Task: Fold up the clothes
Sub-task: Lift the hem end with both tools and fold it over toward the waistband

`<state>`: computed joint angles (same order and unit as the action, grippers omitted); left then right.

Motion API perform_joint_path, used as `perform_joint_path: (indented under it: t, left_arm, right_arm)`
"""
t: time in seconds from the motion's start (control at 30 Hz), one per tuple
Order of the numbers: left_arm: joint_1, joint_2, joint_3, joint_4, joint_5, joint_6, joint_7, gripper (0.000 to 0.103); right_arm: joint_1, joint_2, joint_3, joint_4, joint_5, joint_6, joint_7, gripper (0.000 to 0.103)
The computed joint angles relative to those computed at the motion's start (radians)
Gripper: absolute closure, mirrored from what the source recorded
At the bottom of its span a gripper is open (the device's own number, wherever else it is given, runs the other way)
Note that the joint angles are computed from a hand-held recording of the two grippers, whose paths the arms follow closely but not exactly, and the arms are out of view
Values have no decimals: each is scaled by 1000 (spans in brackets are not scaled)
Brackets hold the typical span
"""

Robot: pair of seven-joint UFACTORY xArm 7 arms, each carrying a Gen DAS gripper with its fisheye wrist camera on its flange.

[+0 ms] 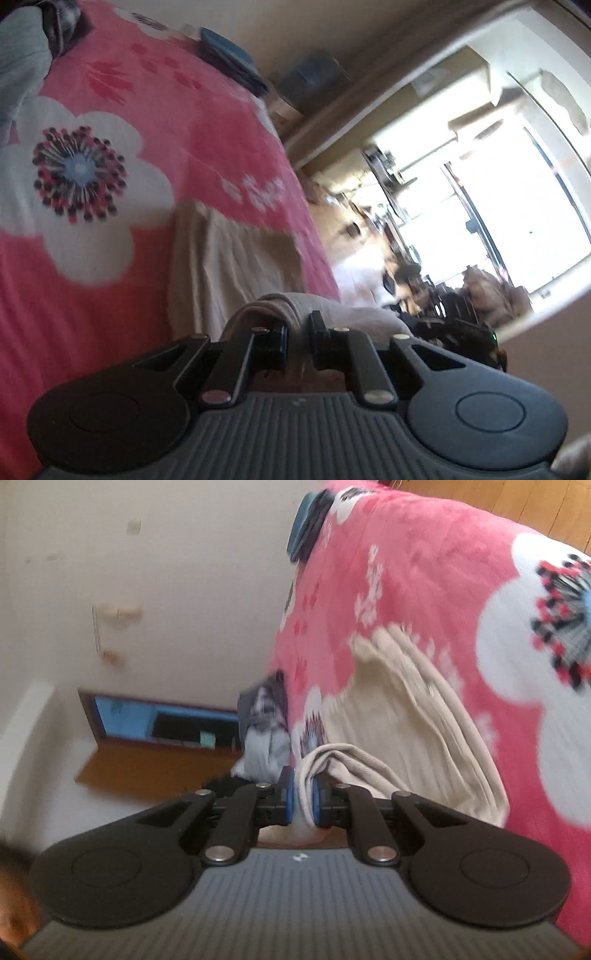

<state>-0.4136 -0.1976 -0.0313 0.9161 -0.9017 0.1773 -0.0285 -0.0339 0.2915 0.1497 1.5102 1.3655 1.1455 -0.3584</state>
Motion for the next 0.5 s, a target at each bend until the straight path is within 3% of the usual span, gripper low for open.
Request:
perform_joint_path:
  t: [0.07,0.23,0.33,0.43,0.5]
  left_arm:
    - [6,63,20,39,-31,-5,35,91]
    - [71,159,-9,91,-134,-11,110,91]
    - [110,192,-31,112,-277,7,225,90]
    - [171,219,-40,139,-492,105,347,85]
    - [206,226,-43,146,-655,156,434,72]
  right_arm:
    - [17,68,10,65,9,-42,25,95]
    - [41,218,55,214,-51,-134,126,95]
    - [36,281,92,268,-70,-170,151,95]
    - [30,335,120,299,-90,-197,191,93]
    - [14,361,142,299,-78,-207,216,91]
